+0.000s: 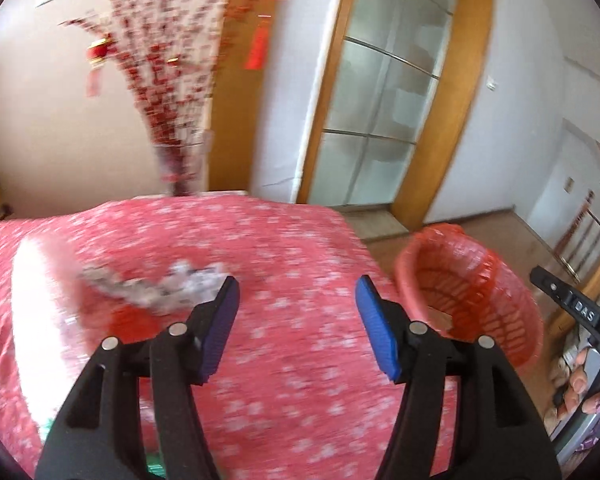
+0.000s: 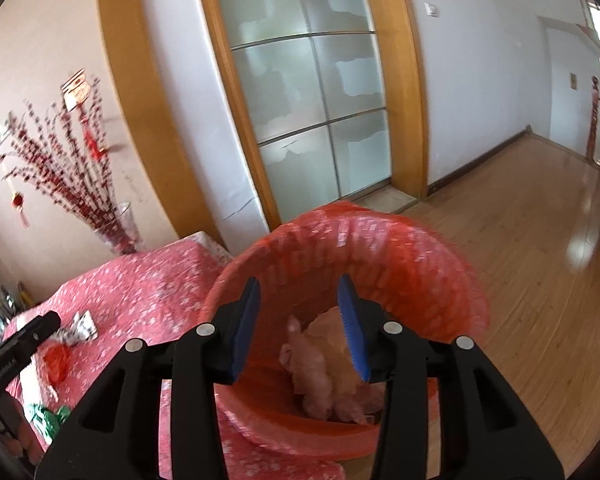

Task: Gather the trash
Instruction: 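Grasp the bubble wrap with the left gripper while the right gripper grasps the green bag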

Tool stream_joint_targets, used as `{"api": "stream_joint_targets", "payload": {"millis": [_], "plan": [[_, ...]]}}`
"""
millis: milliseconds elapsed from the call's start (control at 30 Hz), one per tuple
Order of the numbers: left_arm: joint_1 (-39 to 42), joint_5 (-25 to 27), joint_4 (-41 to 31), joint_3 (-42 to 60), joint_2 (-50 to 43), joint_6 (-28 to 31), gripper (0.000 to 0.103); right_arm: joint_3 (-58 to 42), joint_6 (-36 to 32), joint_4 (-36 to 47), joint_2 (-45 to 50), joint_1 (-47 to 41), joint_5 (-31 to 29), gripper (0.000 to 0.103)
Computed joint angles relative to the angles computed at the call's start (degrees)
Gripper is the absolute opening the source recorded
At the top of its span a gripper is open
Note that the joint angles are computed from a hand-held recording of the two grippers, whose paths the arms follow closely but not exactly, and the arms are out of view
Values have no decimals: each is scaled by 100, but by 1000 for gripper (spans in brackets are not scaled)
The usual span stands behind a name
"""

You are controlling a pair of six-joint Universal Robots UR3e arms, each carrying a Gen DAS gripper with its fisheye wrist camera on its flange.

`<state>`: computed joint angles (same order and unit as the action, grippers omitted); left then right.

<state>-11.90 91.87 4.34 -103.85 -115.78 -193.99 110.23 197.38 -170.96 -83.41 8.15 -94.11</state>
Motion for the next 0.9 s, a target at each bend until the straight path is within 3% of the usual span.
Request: {"api": "stream_joint_targets", "payload": {"millis": [233, 567, 900], "plan": [[973, 26, 699, -1646, 1052, -94, 60, -613, -198, 146, 495, 760, 49, 42], [2645, -8, 1266, -3634, 2573, 160, 63, -2320, -625, 714, 1906, 2228, 813, 42], [3693, -459, 1288, -4445, 3158, 378, 63, -3860, -1068, 1502, 3039, 3127, 1047, 42]]}}
